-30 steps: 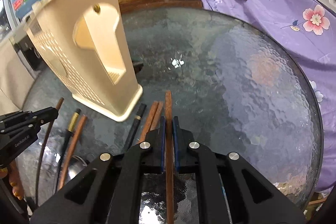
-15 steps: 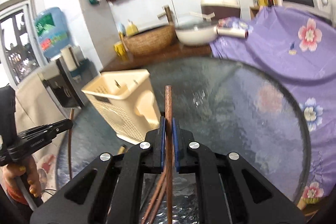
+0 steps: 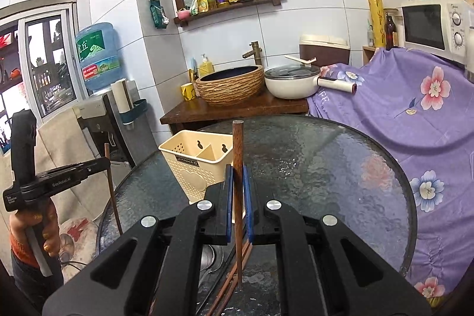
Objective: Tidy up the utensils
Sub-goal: 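Lift both held chopsticks upright above the cream holder, then lower both chopsticks into the holder and open both tools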
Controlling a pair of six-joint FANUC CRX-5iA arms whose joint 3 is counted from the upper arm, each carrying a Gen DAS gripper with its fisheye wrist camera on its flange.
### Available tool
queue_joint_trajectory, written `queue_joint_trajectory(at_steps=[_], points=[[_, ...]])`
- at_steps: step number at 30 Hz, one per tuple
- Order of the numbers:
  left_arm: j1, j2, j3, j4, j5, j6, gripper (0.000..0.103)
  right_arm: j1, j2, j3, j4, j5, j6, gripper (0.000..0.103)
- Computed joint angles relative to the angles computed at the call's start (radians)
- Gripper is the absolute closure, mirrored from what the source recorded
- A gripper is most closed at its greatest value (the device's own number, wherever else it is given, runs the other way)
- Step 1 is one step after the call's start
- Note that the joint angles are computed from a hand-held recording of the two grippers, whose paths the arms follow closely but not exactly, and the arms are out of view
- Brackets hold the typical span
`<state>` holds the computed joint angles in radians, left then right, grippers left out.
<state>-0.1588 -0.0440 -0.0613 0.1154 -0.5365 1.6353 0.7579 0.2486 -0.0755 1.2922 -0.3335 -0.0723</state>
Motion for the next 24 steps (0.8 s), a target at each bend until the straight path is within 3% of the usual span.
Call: queue_joint_trajectory(at_steps=[20,24], points=[[0.007,-0.027,-0.038,0.145,0.043,-0.157,0.096,0.027,0.002,0.048,-0.109,-0.007,0.153,0.096],[0.006,-0.018,-0.019,0.201,0.041,-0.232,0.096,0.037,0.008,0.089,-0.210,0.000,0.252,0.096]])
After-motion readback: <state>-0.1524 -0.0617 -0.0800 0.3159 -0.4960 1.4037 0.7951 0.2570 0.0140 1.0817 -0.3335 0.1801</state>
